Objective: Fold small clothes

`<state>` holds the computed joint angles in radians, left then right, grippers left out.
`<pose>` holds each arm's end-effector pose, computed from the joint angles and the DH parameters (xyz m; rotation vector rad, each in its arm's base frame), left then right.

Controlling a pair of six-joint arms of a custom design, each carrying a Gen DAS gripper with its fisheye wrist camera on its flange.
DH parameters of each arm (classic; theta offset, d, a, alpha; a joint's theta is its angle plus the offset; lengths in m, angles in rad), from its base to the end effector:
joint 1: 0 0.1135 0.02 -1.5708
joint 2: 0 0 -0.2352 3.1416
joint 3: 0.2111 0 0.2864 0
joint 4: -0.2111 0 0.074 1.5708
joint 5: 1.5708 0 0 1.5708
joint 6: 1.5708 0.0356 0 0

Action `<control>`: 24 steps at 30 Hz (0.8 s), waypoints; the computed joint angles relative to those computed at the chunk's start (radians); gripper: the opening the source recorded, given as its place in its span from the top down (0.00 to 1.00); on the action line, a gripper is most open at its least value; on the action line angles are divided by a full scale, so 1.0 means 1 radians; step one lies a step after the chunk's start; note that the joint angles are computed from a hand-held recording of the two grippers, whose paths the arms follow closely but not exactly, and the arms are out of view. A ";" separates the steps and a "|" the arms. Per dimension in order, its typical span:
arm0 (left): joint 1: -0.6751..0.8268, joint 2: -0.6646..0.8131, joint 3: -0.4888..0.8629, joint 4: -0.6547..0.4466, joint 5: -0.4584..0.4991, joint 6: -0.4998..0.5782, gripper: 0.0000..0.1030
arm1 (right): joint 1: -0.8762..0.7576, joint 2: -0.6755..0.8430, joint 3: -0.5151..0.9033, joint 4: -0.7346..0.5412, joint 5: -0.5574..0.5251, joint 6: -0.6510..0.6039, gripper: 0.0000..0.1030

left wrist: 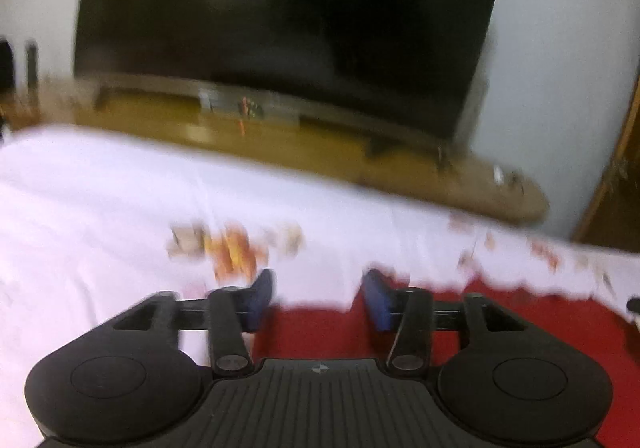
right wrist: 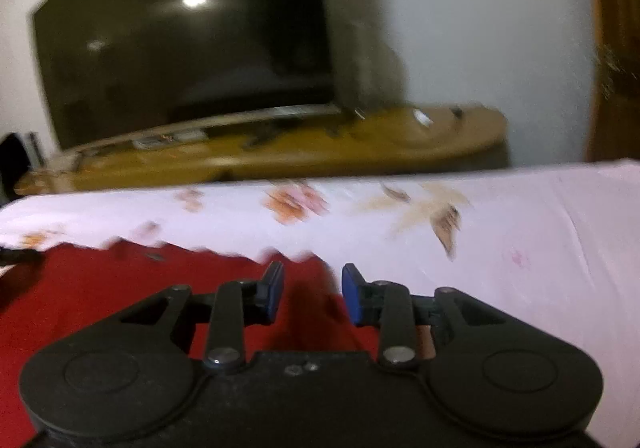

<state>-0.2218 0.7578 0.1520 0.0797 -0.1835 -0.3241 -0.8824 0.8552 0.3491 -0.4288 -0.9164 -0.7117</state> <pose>0.2041 -0.0394 0.1103 -0.2171 2.0789 -0.1390 0.1467 -0.1338 0.1308 -0.1578 2.0844 0.2254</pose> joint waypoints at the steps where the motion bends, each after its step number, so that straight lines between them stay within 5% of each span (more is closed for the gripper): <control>1: -0.036 -0.013 0.009 -0.001 -0.004 0.000 0.45 | 0.004 -0.028 0.004 -0.064 -0.036 -0.044 0.67; 5: -0.277 0.281 0.166 0.094 -0.093 0.046 0.45 | 0.224 -0.146 -0.025 -0.156 0.019 0.004 0.63; 9: -0.336 0.556 0.276 0.103 -0.125 0.086 0.45 | 0.509 -0.210 -0.099 -0.063 0.272 0.129 0.62; 13: -0.258 0.446 0.188 0.083 -0.154 0.132 0.45 | 0.441 -0.113 -0.079 -0.006 0.278 0.046 0.57; 16: -0.100 0.310 0.099 0.053 -0.027 0.148 0.45 | 0.263 0.016 -0.024 0.024 0.239 -0.038 0.57; 19: -0.062 0.338 0.107 0.071 0.002 0.155 0.44 | 0.126 0.134 0.031 0.025 0.159 -0.108 0.59; 21: -0.112 0.371 0.119 0.084 -0.071 0.163 0.43 | 0.184 0.051 -0.028 0.073 0.220 -0.087 0.58; 24: -0.080 0.386 0.119 0.103 -0.032 0.163 0.42 | 0.228 -0.066 -0.111 0.127 0.267 -0.072 0.57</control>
<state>-0.3017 1.1442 0.2709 0.1830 -0.2154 -0.1608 -0.6540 0.7889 0.2378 -0.3013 -0.6494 -0.7836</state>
